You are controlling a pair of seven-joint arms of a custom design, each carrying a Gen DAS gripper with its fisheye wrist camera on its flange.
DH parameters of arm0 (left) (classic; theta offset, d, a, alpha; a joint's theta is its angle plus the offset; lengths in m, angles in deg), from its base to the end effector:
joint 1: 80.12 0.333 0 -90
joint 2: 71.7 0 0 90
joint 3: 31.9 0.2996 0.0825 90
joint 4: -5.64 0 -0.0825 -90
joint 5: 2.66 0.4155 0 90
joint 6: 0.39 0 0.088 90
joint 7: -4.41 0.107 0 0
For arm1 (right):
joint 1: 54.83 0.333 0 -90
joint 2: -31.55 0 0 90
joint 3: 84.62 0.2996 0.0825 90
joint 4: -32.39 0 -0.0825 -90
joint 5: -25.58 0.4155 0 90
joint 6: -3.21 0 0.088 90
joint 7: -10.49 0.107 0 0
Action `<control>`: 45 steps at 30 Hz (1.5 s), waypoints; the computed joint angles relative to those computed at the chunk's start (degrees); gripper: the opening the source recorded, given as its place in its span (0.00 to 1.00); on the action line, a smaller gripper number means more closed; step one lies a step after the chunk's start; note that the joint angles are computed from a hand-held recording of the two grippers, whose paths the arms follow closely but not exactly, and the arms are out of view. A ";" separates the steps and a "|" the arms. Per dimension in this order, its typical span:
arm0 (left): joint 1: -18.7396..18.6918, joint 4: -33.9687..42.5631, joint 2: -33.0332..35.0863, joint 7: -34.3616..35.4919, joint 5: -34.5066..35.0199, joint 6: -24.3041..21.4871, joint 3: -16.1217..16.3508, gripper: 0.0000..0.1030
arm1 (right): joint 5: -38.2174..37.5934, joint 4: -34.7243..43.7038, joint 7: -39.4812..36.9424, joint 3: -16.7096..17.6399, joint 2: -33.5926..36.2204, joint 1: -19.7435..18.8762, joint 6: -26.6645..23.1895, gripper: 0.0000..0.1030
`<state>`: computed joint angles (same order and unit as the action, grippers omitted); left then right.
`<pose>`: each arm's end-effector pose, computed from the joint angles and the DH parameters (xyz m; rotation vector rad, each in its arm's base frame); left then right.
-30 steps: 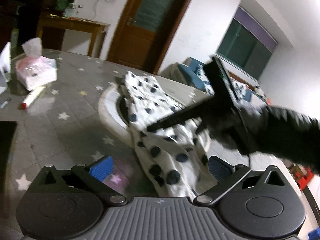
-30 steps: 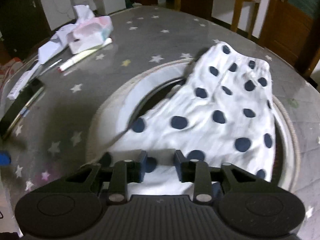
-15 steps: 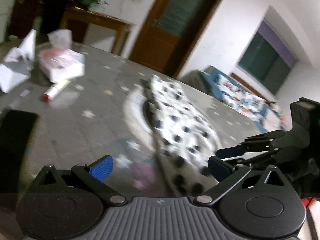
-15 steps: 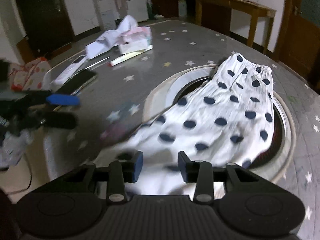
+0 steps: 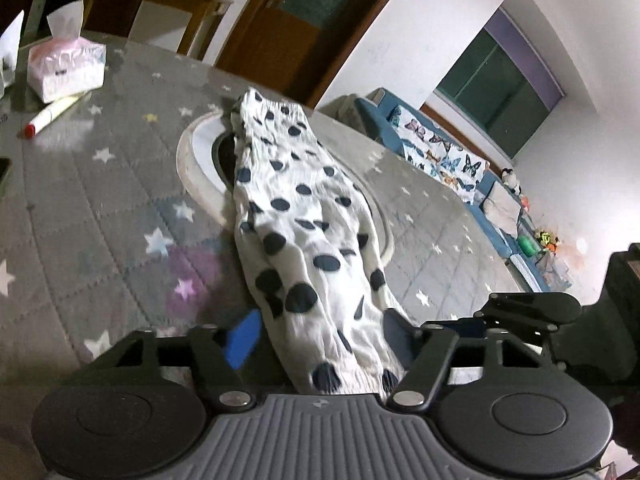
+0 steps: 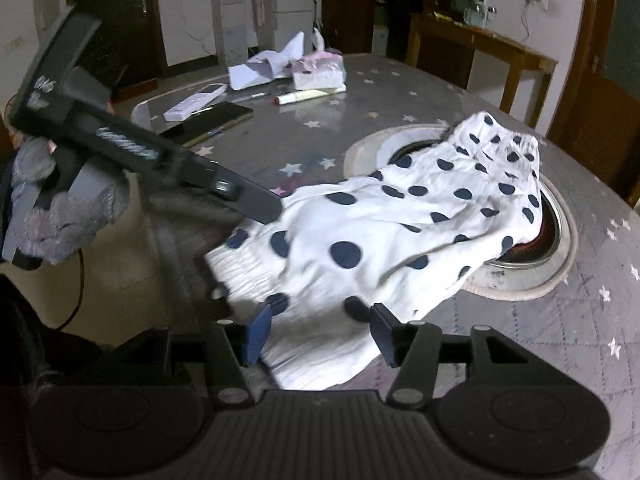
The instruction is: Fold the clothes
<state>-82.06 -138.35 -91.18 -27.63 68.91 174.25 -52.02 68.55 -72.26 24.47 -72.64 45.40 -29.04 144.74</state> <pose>0.4157 -0.2488 0.4125 -2.1911 1.2957 -1.2087 0.5423 0.4078 0.4170 -2.4158 0.1311 -0.0839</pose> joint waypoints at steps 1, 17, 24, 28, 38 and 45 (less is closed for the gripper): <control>-0.59 -0.06 0.28 0.93 -1.06 0.28 0.46 0.43 | 0.98 -0.96 -1.15 0.26 -0.64 -0.19 0.37 0.54; 8.31 9.47 4.98 -2.52 0.82 7.94 -5.25 0.08 | 27.85 -9.78 -29.15 4.71 -3.78 3.51 24.38 0.69; 0.10 5.60 4.39 3.99 -5.23 6.70 2.01 0.09 | 22.06 -11.62 -23.49 3.35 -3.49 5.63 34.86 0.34; -12.91 -0.32 3.49 22.74 -23.23 3.67 12.26 0.09 | 9.24 -14.69 -13.03 1.15 -5.25 5.68 32.29 0.30; -10.12 -2.54 -0.55 34.02 -31.84 -2.30 7.49 0.13 | 3.93 -13.21 -10.10 -0.64 -8.80 1.20 12.81 0.39; -3.04 4.28 5.67 28.17 -24.49 -3.69 1.87 0.50 | 7.35 -8.23 -9.13 -0.90 -6.67 0.20 8.31 0.47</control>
<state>-85.10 -134.07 -85.51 0.54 44.43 170.57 -50.15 75.90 -80.50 15.35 -73.54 38.73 -28.83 153.05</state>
